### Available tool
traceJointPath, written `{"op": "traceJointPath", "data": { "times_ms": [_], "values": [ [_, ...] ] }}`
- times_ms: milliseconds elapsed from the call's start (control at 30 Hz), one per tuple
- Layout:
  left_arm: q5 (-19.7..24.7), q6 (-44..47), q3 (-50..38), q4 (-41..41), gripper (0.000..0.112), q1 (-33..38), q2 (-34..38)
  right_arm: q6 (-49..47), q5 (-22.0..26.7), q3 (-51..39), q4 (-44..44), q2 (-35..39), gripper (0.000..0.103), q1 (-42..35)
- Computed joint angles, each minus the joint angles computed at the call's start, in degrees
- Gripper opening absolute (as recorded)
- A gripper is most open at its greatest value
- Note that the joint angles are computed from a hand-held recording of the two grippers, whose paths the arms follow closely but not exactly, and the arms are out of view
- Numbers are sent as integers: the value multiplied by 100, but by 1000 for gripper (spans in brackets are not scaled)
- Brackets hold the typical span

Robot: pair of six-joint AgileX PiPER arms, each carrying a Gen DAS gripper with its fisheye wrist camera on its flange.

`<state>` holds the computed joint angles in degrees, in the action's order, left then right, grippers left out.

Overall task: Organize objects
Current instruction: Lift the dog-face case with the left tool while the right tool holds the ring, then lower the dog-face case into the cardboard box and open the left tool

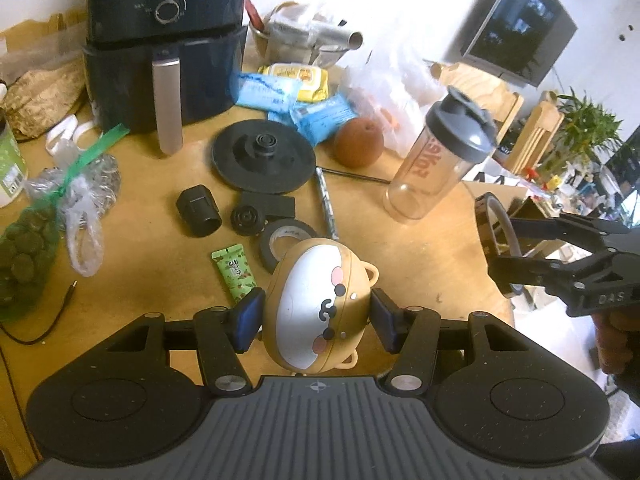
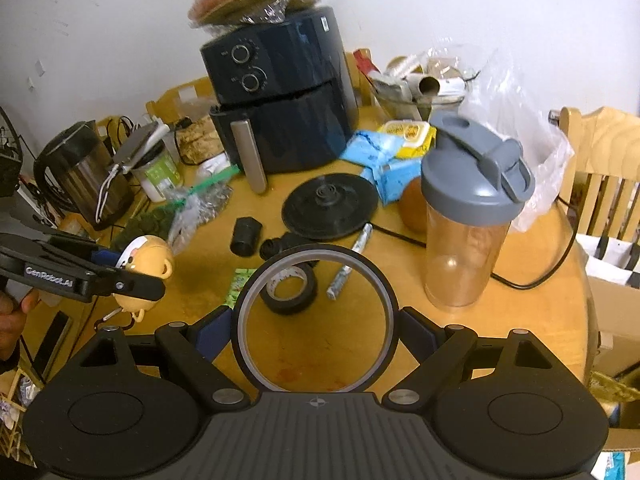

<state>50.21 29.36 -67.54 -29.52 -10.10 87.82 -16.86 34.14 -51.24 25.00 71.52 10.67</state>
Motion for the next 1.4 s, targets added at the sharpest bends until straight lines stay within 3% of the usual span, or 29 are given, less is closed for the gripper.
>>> {"op": "traceJointPath", "data": {
  "times_ms": [633, 900, 1400],
  "values": [
    [667, 1207, 1254, -761, 55, 989, -1115, 2213, 140, 642, -1627, -853, 90, 1279],
    [693, 1109, 1785, -698, 55, 1021, -1518, 1368, 65, 512, -978, -564, 90, 1105],
    [110, -370, 2439, 129, 56, -89, -1747, -396, 434, 923, 467, -819, 90, 458]
  ]
}}
